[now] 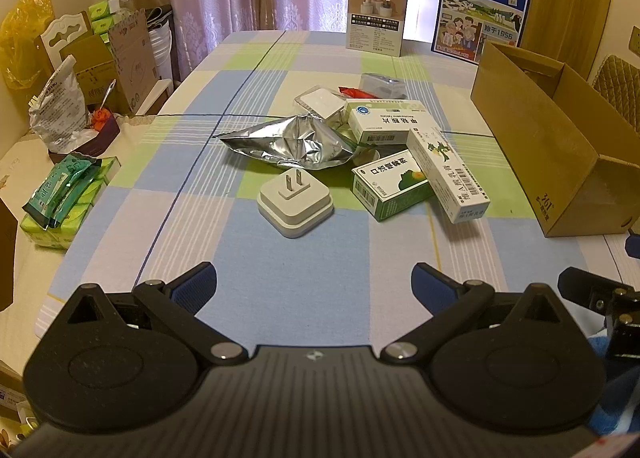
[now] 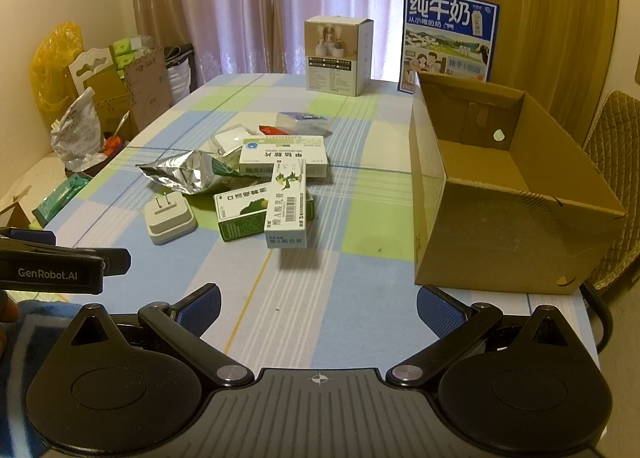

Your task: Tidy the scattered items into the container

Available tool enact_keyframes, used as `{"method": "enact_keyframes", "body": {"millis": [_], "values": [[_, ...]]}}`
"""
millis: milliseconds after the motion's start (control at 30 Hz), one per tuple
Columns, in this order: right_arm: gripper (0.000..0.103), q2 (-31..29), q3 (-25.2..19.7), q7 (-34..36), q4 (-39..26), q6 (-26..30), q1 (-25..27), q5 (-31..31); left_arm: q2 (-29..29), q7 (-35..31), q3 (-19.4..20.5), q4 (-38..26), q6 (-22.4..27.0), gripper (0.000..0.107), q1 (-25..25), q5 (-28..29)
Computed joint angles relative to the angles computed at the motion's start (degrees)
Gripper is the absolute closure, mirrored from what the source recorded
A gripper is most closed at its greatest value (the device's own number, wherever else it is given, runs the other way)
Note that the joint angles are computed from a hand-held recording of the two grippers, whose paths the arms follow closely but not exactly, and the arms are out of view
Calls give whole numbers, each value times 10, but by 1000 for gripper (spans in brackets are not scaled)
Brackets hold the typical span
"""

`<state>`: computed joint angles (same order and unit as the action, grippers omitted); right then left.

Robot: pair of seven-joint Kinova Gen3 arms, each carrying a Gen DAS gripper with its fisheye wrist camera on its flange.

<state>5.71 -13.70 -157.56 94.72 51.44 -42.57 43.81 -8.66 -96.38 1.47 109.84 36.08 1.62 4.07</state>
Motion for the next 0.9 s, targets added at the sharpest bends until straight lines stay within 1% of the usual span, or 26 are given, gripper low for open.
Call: {"method": "enact_keyframes", "body": {"millis": [167,200,400,900], "values": [[2,0,0,0,0,-1,0,0,-2,-3,-2,-1,3,5,0,2],[2,0,0,0,0,-1,0,0,-2,0,1,6,-3,5,0,0],[2,1,1,1,0,-1,0,0,-4,7,3,12,-7,5,1,-4],[2,1,1,2,0,-1,0,-1,-2,8,2,10,-6,5,2,-4]]}}
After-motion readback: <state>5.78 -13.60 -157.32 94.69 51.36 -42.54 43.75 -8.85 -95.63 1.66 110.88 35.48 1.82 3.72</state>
